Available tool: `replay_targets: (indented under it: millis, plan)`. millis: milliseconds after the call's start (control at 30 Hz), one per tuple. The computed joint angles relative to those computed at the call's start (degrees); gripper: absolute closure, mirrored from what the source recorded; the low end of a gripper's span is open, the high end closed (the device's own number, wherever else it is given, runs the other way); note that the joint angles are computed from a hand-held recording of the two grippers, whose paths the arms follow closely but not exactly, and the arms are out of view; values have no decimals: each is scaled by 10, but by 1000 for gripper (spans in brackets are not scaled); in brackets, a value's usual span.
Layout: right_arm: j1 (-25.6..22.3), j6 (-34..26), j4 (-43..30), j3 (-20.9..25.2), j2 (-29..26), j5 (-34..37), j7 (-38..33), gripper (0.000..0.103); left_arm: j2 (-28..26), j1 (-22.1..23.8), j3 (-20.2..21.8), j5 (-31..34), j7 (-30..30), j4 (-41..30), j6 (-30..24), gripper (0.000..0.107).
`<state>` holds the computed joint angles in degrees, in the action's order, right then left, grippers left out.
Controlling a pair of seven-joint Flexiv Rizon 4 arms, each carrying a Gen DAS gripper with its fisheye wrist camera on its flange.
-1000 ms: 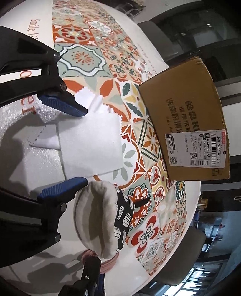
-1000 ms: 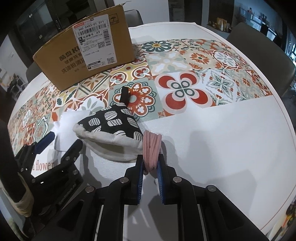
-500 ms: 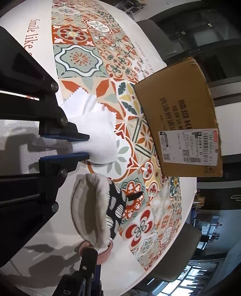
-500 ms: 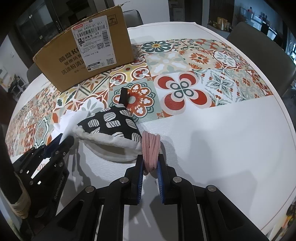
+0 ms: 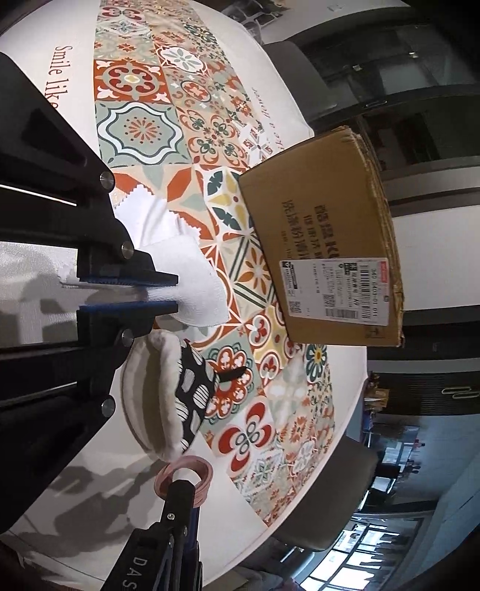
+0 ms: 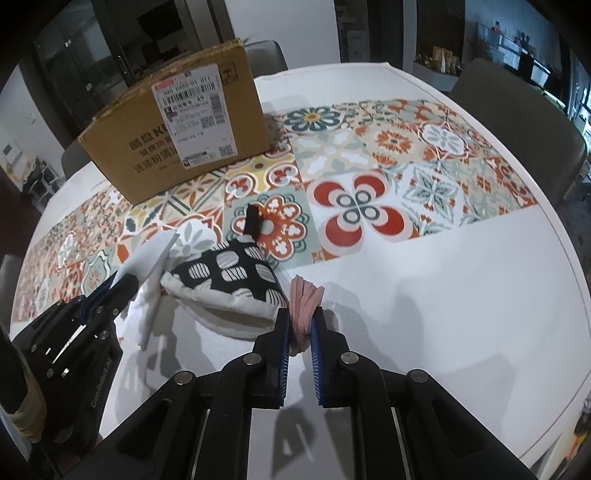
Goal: Organize soft objects
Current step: 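Lift the white cloth and pink hair tie and carry both over the cardboard box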
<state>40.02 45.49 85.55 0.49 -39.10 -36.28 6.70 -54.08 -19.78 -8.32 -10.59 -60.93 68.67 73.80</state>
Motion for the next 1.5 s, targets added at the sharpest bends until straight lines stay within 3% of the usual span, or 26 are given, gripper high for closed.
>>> replay_targets:
  millis: [567,1500]
  plan:
    - [5,9,-3,-14,21,-57,-2,92,39,18,-31,-30,4,26,27,98]
    - [9,74,-70,-56,16,-164,-48,92,71,22,-20,-35,-64,10,96,98]
